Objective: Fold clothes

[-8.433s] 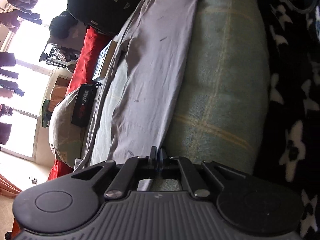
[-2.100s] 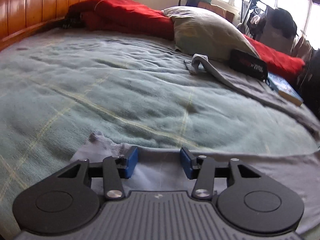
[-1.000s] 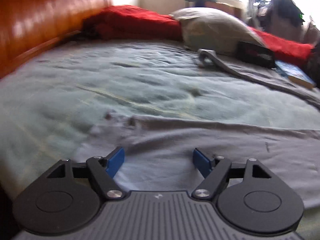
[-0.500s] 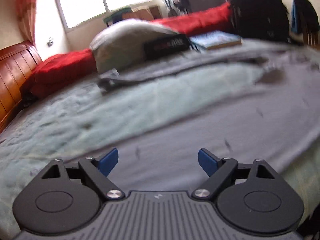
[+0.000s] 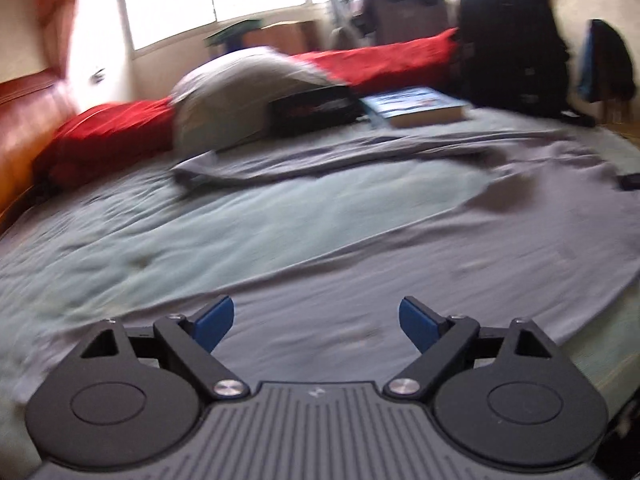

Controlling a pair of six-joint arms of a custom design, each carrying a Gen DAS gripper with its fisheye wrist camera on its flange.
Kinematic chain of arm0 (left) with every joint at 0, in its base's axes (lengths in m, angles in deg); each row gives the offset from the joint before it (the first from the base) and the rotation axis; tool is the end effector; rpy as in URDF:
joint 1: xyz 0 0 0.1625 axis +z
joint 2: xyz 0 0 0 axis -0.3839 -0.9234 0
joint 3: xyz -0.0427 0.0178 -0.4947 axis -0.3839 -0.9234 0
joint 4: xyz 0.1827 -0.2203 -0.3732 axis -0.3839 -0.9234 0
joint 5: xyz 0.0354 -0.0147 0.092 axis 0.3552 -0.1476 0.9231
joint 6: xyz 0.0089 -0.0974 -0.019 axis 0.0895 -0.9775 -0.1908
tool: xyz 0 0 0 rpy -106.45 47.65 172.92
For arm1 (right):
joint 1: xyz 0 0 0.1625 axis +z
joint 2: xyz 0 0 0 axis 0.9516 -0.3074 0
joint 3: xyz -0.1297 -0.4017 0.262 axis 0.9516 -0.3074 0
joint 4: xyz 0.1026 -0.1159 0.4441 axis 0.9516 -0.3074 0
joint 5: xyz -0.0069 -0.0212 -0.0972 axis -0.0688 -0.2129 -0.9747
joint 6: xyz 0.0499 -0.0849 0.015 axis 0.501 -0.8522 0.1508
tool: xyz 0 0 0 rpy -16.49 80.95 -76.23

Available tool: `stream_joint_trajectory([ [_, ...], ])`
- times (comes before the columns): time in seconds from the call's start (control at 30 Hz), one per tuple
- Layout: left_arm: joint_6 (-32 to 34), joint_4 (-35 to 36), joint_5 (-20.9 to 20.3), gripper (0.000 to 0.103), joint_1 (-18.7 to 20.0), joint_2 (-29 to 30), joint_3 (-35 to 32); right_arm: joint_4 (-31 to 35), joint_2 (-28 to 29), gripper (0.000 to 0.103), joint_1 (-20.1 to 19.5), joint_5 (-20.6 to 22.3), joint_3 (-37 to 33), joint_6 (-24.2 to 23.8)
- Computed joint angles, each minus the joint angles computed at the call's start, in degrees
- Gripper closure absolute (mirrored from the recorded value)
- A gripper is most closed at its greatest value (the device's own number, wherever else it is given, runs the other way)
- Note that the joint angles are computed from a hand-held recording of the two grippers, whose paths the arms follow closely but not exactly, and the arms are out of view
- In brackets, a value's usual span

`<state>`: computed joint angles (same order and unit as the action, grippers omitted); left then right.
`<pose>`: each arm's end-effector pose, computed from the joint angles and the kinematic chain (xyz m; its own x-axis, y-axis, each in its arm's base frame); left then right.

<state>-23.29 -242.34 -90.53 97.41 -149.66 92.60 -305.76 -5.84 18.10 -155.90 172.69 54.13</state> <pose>0.0407 -0.5450 0.2224 -0.5469 0.3229 -0.7724 0.7850 0.5185 -0.3390 0.0954 -0.5449 0.0605 -0.8035 0.0778 0.5901 -0.4441 0.5817 -0.6814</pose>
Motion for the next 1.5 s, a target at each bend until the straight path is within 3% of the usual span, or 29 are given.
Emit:
stream_joint_trajectory([
  [0.17, -0.51, 0.54, -0.09, 0.013, -1.33, 3.22, 0.17, 3.86, 0.62, 0.000, -2.13, -3.33, -2.72, -0.93],
  [0.27, 0.22, 0.06, 3.64, 0.013, -1.24, 4.55, -0.11, 0.84, -0.57, 0.001, -3.63, -2.81, 0.13, -2.84],
  [0.3, -1.64, 1.67, 3.23, 0.012, -0.69, 3.97, -0.34, 0.50, -1.36, 0.001, -4.29, -1.38, 1.52, -2.95],
  [0.43, -7.96, 7.37, 1.45, 0.009, 0.97, 1.96, -1.23, -0.56, -0.79, 0.000, -2.97, -4.31, 1.71, -6.07],
  [0.53, -7.26, 6.66, 1.66, 0.009, 0.95, 2.31, -1.19, 2.77, -2.24, 0.000, -1.69, -3.93, 1.11, -3.37],
  [0.67, -6.14, 5.37, 2.11, 0.009, 0.61, 2.91, -1.02, 9.29, -4.56, 0.000, -1.88, 3.75, -0.67, 0.40],
  [0.77, -7.22, 6.56, 1.28, 0.009, 1.07, 2.43, -1.19, 14.81, -4.74, 0.000, -2.41, 6.93, -3.54, 0.30],
  [0.87, -7.88, 7.38, 0.68, 0.008, 1.48, 2.11, -1.45, 20.01, -4.07, 0.000, -3.09, 5.48, -6.37, 1.39],
  [1.0, -7.88, 7.53, 0.45, 0.006, 1.77, 2.11, -1.64, 15.38, -3.05, 0.000, -4.05, 1.89, -6.45, -2.87],
  [1.13, -7.79, 7.25, 0.76, 0.004, 1.54, 2.11, -1.65, 15.18, -3.89, 0.000, -2.12, -4.57, -5.63, 0.36],
  [1.37, -4.43, 4.47, -0.13, 0.005, 0.51, 1.80, 0.03, 13.01, -3.47, 0.000, 3.98, -1.62, 1.23, -2.04],
  [1.5, -4.60, 5.70, 1.30, 0.005, 0.43, 1.19, 1.08, 12.68, 0.86, 0.000, 5.83, -6.45, 0.53, -3.47],
])
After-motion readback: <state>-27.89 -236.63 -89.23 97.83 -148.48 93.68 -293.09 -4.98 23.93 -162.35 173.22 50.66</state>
